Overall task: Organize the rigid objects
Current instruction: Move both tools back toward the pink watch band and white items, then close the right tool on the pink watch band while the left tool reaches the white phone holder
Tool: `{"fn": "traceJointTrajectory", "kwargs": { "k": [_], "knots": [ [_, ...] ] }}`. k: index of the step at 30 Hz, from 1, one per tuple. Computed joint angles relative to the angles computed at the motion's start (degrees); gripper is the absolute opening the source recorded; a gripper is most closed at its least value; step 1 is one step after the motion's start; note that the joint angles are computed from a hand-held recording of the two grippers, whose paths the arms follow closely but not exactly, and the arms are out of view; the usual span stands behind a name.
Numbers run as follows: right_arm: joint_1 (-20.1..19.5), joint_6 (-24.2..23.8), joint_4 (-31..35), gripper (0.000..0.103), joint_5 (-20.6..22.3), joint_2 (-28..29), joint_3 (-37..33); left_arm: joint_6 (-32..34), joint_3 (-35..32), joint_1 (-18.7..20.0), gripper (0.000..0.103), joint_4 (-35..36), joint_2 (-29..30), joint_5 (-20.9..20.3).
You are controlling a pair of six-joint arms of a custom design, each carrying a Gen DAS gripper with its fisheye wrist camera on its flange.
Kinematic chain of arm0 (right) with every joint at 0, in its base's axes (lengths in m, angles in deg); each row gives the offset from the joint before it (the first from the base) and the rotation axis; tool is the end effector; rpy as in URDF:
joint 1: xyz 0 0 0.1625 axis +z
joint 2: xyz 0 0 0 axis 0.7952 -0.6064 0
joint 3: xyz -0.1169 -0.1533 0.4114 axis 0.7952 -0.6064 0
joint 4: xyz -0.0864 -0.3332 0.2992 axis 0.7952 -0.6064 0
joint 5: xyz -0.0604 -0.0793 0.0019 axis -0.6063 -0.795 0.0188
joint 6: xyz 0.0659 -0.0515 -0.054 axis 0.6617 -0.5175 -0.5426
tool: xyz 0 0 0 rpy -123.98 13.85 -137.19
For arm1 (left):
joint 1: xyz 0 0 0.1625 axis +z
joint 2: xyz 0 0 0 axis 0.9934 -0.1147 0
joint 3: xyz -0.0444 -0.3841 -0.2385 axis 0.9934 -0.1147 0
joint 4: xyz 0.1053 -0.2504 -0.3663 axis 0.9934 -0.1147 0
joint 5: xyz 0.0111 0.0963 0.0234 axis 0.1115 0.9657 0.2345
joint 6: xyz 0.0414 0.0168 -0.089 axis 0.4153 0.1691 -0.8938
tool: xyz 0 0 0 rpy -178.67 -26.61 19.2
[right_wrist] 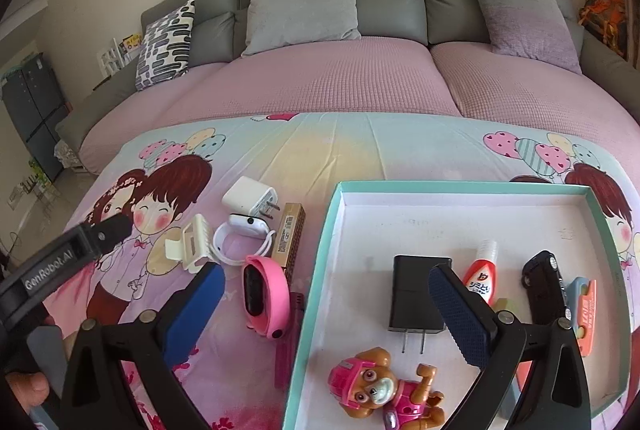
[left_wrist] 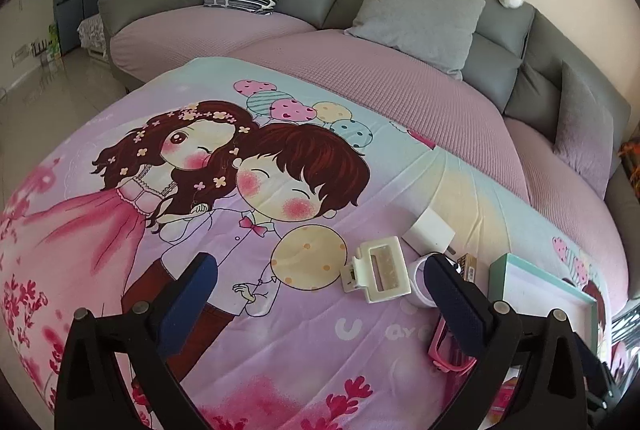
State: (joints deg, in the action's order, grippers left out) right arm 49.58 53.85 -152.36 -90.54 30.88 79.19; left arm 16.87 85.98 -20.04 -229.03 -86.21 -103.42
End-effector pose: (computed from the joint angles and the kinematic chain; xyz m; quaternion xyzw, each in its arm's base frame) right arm 0.2207 -0.6461 0.0239 0.1321 -0.8866 0.3392 0.2854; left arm -0.0861 -0.6474 0.1771 -0.0286 0.8609 -0.4000 0.3132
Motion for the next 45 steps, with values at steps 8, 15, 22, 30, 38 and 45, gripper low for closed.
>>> {"fn": "traceJointTrajectory", "kwargs": {
  "k": [8,15,22,30,38,45],
  "knots": [
    [0.59,-0.31,0.7,0.103,-0.15,1.85,-1.66,-2.11,0.93,2.22,0.103,-1.17,-1.69,-2.52],
    [0.76,-0.49,1.23,0.1,-0.31,2.98,-2.51,-0.81,0.95,3.28,0.103,-4.25,-1.49,-3.9],
    [0.91,-0.63,1.39,0.08,-0.46,3.7,-2.96,0.36,-0.49,4.39,0.103,-2.07,-0.66,-6.09],
    [1.04,-0.6,2.75,0.065,-0.15,4.32,-3.69,0.52,-3.43,5.08,0.103,8.34,0.76,-8.06],
    [0.91,-0.49,3.91,0.05,-0.47,4.78,-4.12,1.52,-4.74,5.05,0.103,8.9,2.26,-11.23],
    [0.61,-0.28,4.89,0.041,-0.23,5.0,-4.41,1.66,-6.93,5.74,0.103,10.93,4.42,-13.07]
  ]
}}
